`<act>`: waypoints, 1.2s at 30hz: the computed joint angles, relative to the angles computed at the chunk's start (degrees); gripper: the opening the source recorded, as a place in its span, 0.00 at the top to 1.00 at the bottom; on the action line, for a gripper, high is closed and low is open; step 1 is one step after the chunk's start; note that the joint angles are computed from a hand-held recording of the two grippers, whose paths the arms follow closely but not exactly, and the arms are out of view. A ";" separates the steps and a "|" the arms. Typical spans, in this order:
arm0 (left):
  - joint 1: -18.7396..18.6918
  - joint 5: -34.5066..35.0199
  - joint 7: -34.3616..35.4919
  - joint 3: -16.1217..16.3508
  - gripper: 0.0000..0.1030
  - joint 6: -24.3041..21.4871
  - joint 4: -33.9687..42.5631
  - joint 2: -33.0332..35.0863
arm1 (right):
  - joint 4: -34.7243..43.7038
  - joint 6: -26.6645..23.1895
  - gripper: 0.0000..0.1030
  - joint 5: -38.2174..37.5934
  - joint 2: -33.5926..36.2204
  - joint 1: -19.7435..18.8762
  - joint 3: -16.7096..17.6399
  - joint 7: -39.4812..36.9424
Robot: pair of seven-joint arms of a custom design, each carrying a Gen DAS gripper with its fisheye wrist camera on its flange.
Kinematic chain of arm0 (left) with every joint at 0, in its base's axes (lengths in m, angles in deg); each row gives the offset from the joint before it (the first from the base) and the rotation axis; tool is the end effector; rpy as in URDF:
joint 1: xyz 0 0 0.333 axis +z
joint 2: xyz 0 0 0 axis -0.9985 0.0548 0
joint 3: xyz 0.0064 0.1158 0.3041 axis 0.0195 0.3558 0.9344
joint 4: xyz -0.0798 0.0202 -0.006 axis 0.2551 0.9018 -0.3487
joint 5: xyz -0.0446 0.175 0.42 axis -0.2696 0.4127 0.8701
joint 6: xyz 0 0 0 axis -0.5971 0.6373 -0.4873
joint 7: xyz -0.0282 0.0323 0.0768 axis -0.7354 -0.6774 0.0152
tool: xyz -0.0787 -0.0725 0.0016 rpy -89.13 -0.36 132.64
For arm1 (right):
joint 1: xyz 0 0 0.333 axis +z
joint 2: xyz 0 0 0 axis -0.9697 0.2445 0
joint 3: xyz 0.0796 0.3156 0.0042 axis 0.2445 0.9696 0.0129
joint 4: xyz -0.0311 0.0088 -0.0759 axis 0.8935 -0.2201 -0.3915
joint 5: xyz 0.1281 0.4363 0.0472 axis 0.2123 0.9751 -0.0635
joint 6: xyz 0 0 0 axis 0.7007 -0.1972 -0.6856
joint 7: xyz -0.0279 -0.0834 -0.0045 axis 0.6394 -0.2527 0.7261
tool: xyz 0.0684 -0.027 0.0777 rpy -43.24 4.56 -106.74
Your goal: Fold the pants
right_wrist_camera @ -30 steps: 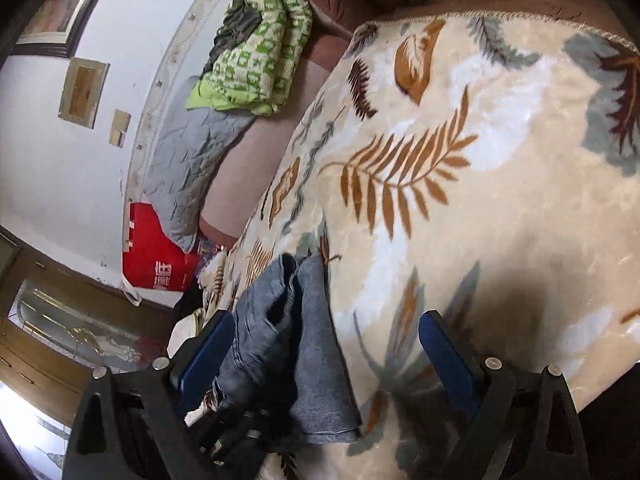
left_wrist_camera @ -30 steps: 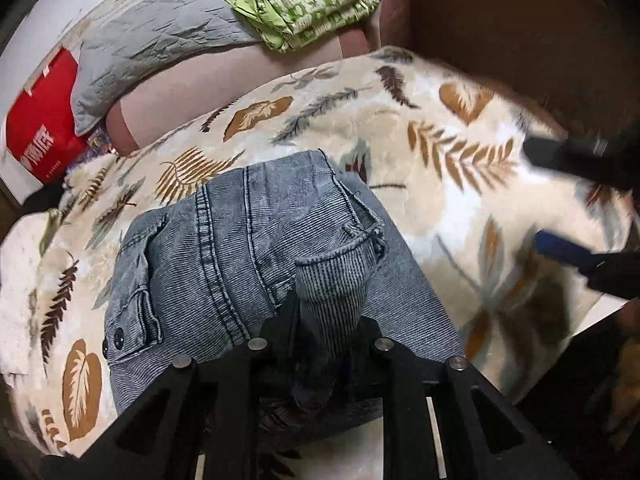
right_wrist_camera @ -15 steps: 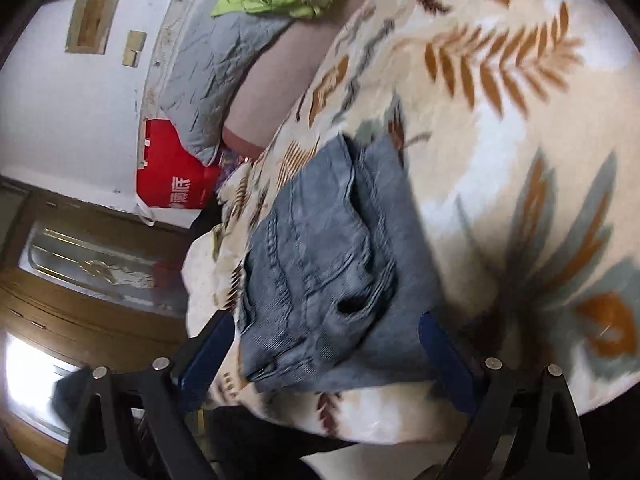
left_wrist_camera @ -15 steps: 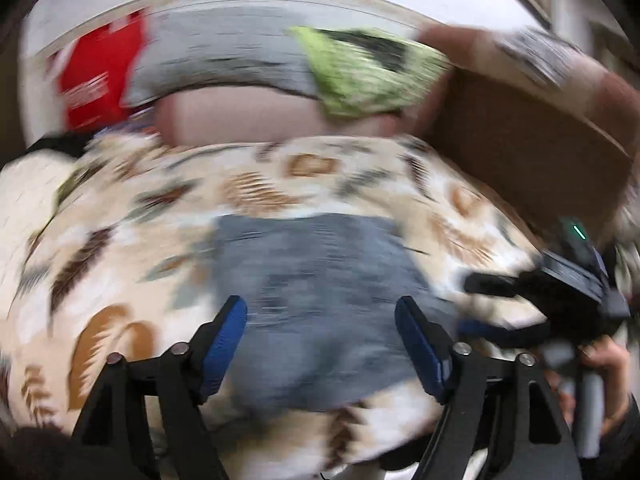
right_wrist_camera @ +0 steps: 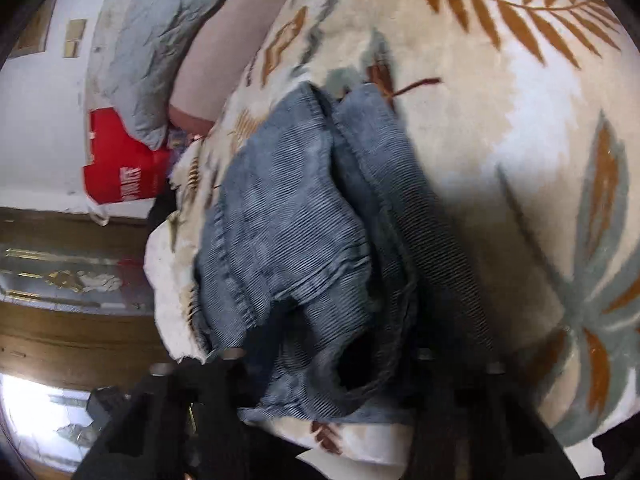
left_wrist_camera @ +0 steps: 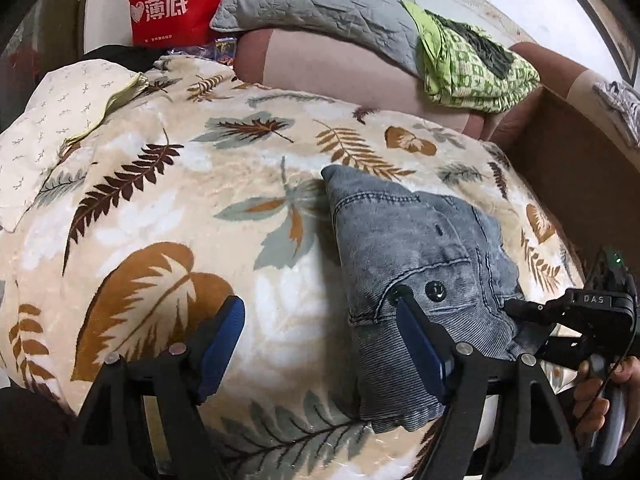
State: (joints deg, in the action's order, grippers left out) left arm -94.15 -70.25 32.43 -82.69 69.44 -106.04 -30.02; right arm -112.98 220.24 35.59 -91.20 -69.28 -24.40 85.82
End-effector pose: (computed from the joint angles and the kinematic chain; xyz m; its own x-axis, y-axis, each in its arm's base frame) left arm 0.5986 -0.1169 0.5342 -0.1205 -0.9690 0.2158 -0.7668 -0.0472 -0.6401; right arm 0.6333 0.0603 0.4778 -0.2819 -0.6078 -0.7423 -0.8356 0.5357 -0.1213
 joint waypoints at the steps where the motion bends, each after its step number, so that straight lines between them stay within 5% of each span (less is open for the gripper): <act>1: 0.10 0.43 -0.30 -0.12 0.24 0.07 -0.09 -0.06 | -0.33 1.13 0.85 -1.12 -0.45 0.15 0.21 -0.36; 8: 0.20 3.98 -2.36 -0.99 0.24 1.49 0.98 0.24 | -7.88 13.55 0.90 -13.59 -11.00 2.65 2.47 -0.22; 11: -0.07 6.43 -3.37 -1.82 0.21 1.24 2.12 1.46 | -10.18 13.79 0.87 -20.74 -10.13 2.11 2.28 5.85; 14: 1.16 21.29 -9.60 -4.51 0.16 -4.92 5.29 5.27 | -11.44 12.72 0.79 -6.76 -8.55 4.94 -2.53 -0.88; 16: 1.22 24.32 -11.52 -4.60 0.16 -2.91 4.41 5.52 | -11.53 12.83 0.44 -5.30 -9.53 3.80 -2.09 -1.63; 18: 0.99 20.61 -10.30 -4.03 0.16 -3.24 4.48 5.56 | -13.77 17.36 0.32 -10.53 -12.56 2.41 -0.45 1.74; 20: 0.87 17.31 -8.60 -3.62 0.15 -3.37 4.54 5.71 | -15.89 19.79 0.32 -10.73 -15.36 2.56 -0.86 3.76; 22: 0.95 15.26 -7.64 -3.41 0.11 -2.25 3.97 5.76 | -17.37 20.71 0.32 -2.84 -18.29 6.16 -4.12 -0.06; 26: 1.00 10.99 -5.61 -3.12 0.09 -1.87 3.80 6.04 | -15.22 11.44 0.32 18.40 -18.30 13.76 -10.78 -15.93; 29: 1.06 8.63 -3.85 -3.05 0.09 -2.13 3.72 5.85 | -13.66 7.29 0.32 20.60 -13.75 12.76 -9.74 -14.73; 31: 1.05 6.98 -2.70 -2.94 0.09 -2.55 3.74 5.67 | -14.09 8.75 0.34 17.64 -11.42 10.18 -7.05 -9.22; 33: 1.18 7.12 -2.86 -2.95 0.09 -2.76 3.49 5.23 | -14.20 9.04 0.36 22.63 -10.63 9.80 -6.94 -10.78; 36: 1.29 7.94 -4.19 -2.96 0.09 -1.85 3.03 4.51 | -13.65 10.40 0.36 19.56 -11.54 7.58 -4.22 -10.65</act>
